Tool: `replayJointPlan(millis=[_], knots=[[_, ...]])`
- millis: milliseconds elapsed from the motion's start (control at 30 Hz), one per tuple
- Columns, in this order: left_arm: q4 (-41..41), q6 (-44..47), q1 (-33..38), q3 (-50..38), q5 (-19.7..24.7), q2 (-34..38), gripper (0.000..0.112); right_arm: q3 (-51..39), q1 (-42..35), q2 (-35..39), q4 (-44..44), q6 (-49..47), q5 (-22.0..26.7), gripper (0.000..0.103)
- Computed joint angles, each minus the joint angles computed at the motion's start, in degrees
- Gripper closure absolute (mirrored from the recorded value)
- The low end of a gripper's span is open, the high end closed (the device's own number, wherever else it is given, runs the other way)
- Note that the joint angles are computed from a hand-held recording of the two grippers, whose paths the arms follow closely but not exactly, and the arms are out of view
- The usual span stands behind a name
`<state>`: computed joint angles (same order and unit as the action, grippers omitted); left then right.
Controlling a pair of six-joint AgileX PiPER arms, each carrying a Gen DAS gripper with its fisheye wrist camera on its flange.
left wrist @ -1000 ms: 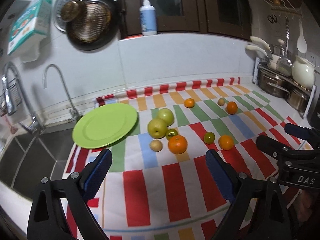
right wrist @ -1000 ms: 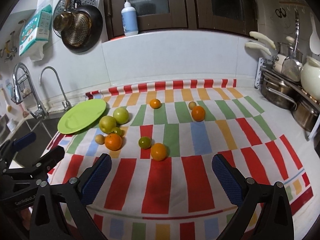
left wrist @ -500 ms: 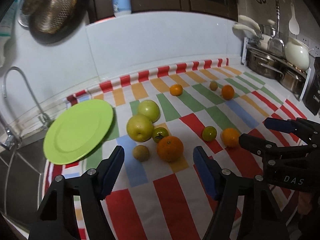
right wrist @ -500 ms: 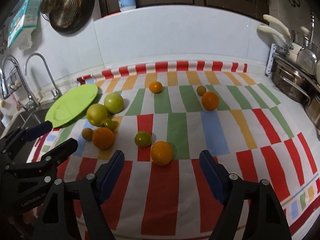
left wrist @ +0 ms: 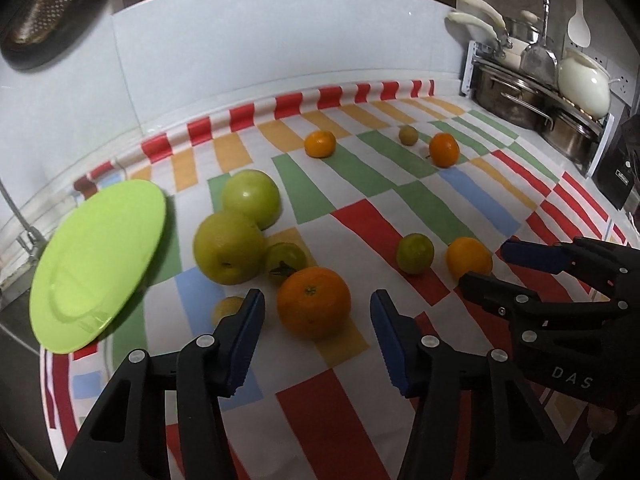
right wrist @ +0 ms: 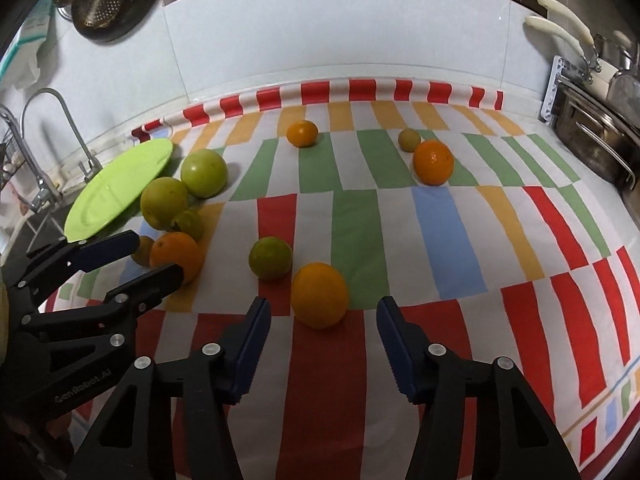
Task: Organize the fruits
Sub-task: 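Grasp a mandarin orange with the left gripper while the right gripper grasps another orange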
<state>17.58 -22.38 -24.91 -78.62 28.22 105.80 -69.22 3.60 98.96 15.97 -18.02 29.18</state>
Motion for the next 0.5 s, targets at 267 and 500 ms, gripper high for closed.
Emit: replayJointPlan(millis=[267,500], knots=[[-6.1,6.4,1.6,-3.6,1.5,3.2,0.065,-1.0,1.5,1.9,-1.9,2.4,-1.5,0.06],[-10.6,11.2,3.1,-4.4,2.0,3.9,0.07,-1.0,3.2,2.7,-7.9,8.4,-3.5,0.069]])
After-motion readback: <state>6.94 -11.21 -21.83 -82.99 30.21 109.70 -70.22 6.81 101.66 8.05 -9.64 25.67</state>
